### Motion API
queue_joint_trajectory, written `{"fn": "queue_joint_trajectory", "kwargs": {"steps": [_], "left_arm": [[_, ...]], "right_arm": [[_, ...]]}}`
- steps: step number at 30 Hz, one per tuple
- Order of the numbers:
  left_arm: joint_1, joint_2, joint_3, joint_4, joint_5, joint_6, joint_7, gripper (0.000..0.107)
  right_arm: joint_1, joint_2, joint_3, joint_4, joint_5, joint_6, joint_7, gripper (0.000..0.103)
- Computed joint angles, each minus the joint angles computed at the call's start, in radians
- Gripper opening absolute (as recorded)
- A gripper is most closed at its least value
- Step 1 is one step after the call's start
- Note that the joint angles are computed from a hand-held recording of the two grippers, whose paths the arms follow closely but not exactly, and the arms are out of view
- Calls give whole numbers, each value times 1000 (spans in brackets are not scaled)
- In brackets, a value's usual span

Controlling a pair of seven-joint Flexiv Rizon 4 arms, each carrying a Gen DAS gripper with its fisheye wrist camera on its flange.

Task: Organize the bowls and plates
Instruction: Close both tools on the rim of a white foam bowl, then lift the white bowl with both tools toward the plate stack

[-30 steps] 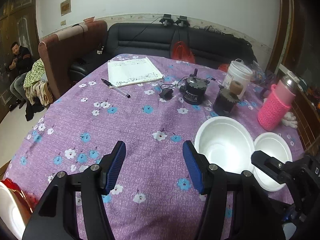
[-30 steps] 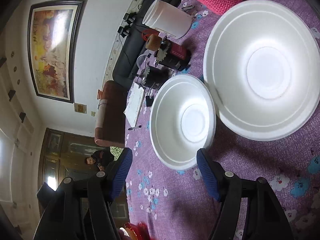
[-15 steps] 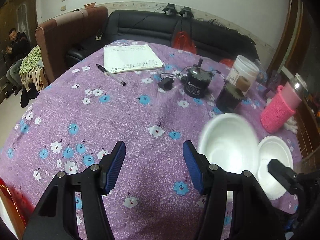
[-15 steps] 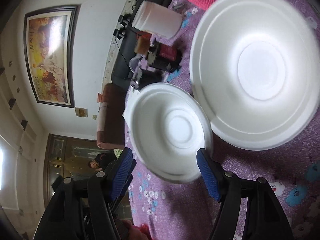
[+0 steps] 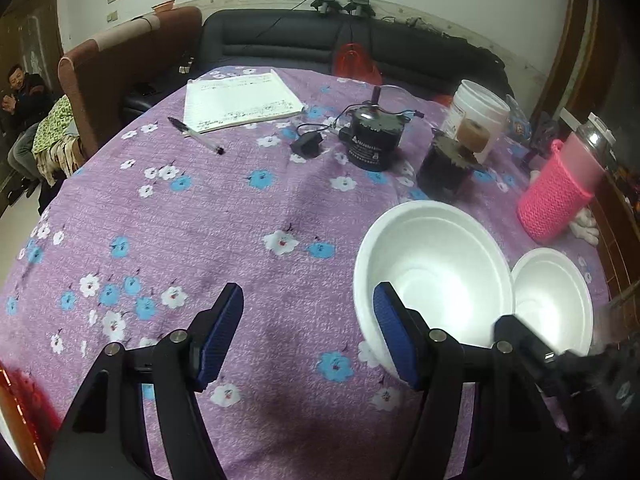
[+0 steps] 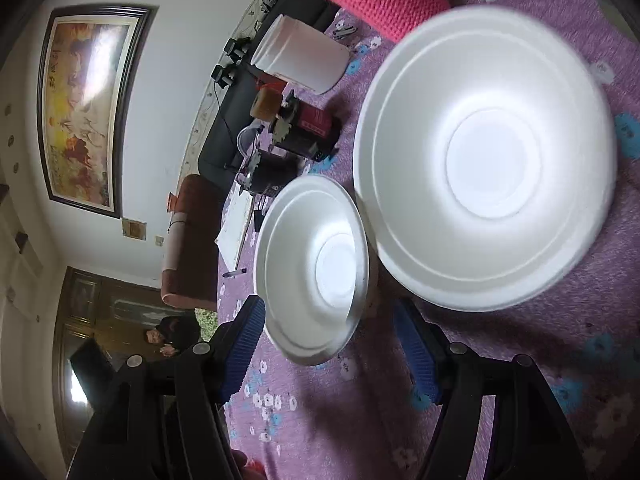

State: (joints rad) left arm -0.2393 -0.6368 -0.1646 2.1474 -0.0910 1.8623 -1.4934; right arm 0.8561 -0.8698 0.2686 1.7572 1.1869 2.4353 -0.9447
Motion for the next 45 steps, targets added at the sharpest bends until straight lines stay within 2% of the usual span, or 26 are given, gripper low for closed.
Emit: {"fn": "queue_joint_trajectory", "kwargs": {"steps": [3,5,6,11,17,19,22,24,27,29,30,31,35,40,45], "left_arm": [[-6,-14,-5,-20,-3,-25,5,67],[-4,-22,-10,-26,-3,-30,6,67],[-4,-26,-11,-29,-3,-37,8,67],[48,-52,-66,-51,-4,-105,20,67],[66,-75,-92,-58,-3,-112,31,67],[85,-83,-111,-57,0,-103,30,67],[100,-90,-127,-57,7,-93,31,66],[105,-94,-131,-60,10,-89,30,66],[98,-97,-123,-62,15,-76,30,56],[99,-98,-125,-63,23,-74,35,54],[101,-99,-127,-63,26,-72,37,52],[116,-103,-143,-61,33,-67,40,47],[175,-114,-204,-55,58,-68,52,38],[232,-119,-265,-43,80,-78,63,19],[222,-111,-254,-35,81,-70,61,17]], "right_arm": [[-2,-19,-9,-35,48,-14,-51,69],[-7,-45,-1,-31,3,14,-3,68],[-5,-44,-7,-40,20,9,-29,68],[-15,-55,2,-78,57,19,-97,65],[-36,-68,23,-78,49,34,-88,50],[-42,-74,28,-79,47,34,-81,39],[-44,-89,32,-62,2,48,-18,32],[-41,-102,32,-50,-31,66,34,31],[-30,-109,20,-45,-47,75,66,31],[-26,-110,12,-49,-41,67,54,29],[-26,-111,10,-49,-50,59,54,23],[-26,-115,10,-47,-59,51,59,18],[-17,-120,-2,-47,-52,52,59,17],[-12,-114,-4,-55,-36,44,35,15],[-10,-98,-3,-57,-27,26,15,14]]}}
